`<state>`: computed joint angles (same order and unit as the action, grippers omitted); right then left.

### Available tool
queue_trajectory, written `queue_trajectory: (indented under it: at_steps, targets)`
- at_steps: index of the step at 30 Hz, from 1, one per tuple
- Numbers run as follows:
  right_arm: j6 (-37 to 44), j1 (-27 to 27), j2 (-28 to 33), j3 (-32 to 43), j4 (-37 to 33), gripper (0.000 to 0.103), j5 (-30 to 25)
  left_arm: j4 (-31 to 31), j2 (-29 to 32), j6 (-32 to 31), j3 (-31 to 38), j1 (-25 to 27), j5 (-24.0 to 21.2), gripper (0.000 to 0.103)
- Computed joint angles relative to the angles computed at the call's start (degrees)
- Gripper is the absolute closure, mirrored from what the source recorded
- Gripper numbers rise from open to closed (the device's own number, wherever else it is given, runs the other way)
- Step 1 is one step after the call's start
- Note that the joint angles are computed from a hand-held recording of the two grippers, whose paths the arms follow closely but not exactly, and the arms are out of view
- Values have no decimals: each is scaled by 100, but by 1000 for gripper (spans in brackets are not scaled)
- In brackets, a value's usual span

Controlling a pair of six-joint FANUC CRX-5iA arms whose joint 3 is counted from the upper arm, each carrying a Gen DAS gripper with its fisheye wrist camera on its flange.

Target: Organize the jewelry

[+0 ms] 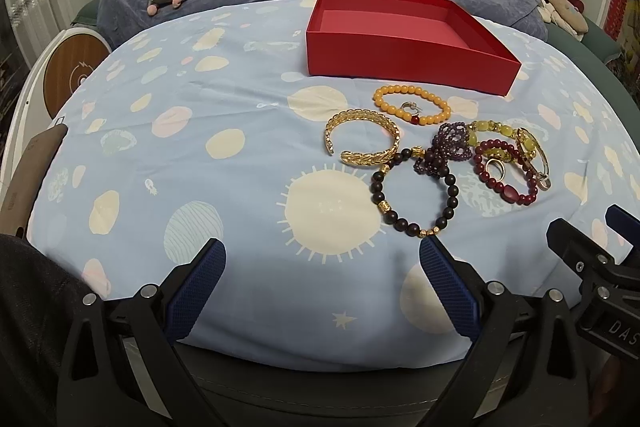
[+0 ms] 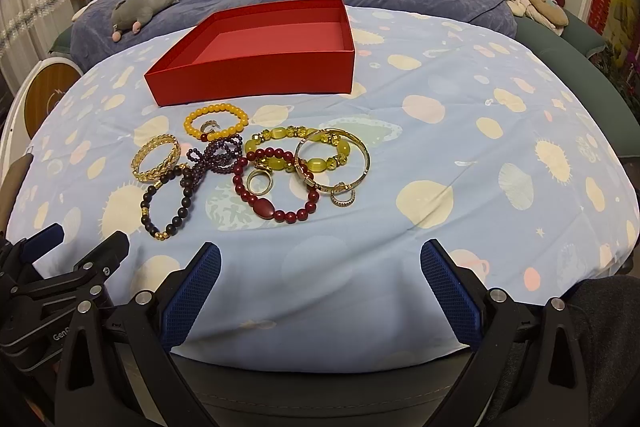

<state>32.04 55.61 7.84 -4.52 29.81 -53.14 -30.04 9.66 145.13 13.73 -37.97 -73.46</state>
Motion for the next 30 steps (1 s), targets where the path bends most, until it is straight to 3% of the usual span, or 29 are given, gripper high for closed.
queue_trajectory:
  at_steps: [30]
  targets:
    - [-35, 6, 9, -32, 32, 7, 37, -10, 9, -101, 33, -14, -1, 10]
